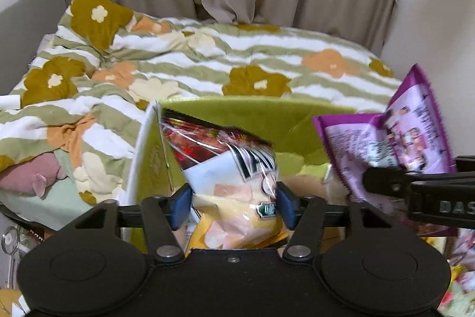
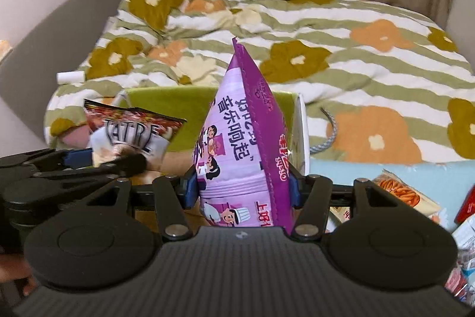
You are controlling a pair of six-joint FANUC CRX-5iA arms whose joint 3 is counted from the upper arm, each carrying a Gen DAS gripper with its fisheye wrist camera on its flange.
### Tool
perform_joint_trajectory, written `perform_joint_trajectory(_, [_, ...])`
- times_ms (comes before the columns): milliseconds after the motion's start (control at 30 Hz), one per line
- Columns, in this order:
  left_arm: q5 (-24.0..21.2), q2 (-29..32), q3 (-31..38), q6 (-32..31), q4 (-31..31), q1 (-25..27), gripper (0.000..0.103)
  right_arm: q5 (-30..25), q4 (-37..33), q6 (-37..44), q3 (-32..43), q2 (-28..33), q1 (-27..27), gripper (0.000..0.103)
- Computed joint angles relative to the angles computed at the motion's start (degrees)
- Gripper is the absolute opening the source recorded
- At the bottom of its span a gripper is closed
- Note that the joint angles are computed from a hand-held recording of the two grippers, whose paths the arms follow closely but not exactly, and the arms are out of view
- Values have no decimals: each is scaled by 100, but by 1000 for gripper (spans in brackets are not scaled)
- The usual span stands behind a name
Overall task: Organize snacks
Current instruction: 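Carry both bags over the yellow box and release them inside with both grippers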
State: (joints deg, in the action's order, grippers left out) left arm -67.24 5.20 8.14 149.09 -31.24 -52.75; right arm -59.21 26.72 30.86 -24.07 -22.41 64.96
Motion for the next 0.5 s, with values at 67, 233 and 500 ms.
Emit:
perform_joint_trajectory(67, [-12,7,-61,24,-1,23,97,-32,41,-122,-1,69,26,70])
perform_joint_trajectory(233, [-182,-205,-153,203,-176,-141,100,-200,126,-253,25,125,120,71])
perform_joint_trajectory(500, [-832,-287,67,730,-625,-660,101,116,-183,76,95,150,-50,72])
